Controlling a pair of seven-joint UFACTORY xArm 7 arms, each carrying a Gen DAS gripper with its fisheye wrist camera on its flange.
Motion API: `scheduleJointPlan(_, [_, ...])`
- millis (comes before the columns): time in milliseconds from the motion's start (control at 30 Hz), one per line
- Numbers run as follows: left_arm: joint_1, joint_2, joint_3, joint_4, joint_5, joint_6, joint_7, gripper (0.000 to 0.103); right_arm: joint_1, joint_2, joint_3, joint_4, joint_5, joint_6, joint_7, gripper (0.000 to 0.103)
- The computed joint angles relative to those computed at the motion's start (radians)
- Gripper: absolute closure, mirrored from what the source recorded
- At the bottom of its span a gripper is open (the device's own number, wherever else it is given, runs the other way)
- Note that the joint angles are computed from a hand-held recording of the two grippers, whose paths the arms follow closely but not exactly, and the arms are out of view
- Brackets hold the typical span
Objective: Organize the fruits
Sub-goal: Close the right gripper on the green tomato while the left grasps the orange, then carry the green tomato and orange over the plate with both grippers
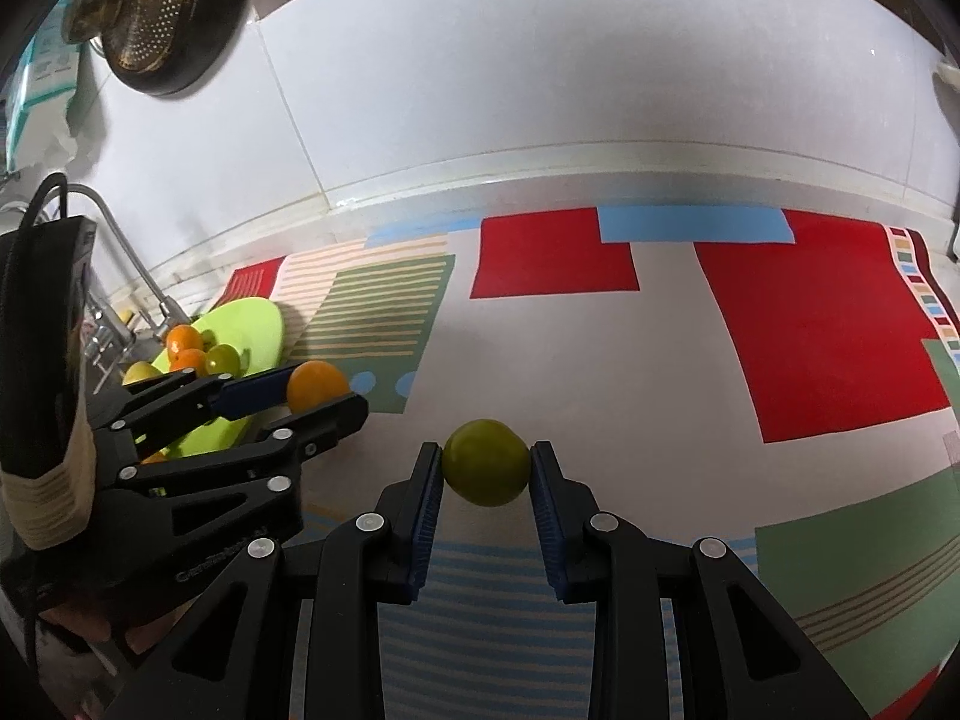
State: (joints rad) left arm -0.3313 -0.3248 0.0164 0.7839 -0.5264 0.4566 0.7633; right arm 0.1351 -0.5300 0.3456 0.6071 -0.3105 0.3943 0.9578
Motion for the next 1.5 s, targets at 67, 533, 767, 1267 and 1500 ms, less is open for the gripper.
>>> scheduleJointPlan(67, [0.005,-0.029,0.002,-0.013,0.002,0.008,-0.007,0.065,0.004,-0.012,0.004,0.001,-0.003,0.007,0.001,0.072])
scheduleJointPlan(533, [0.028,-0.314,0.051,-0.167,0.092,0.054,-0.092,0.065,0.052,-0.117,0.051,0.015,0.016,0.067,0.007,0.072])
scheduleJointPlan(767, [0.068,-0.472,0.078,-0.241,0.165,0.108,-0.151,0.065,0.091,-0.146,0.087,0.039,0.028,0.107,0.01,0.072])
scheduleJointPlan(1267, [0.179,-0.699,0.155,-0.314,0.28,0.231,-0.169,0.065,0.143,-0.1,0.168,0.122,0.011,0.13,0.044,0.072])
scheduleJointPlan(1500, [0.214,-0.7,0.202,-0.295,0.293,0.248,-0.122,0.065,0.131,-0.034,0.211,0.183,-0.041,0.122,0.097,0.072])
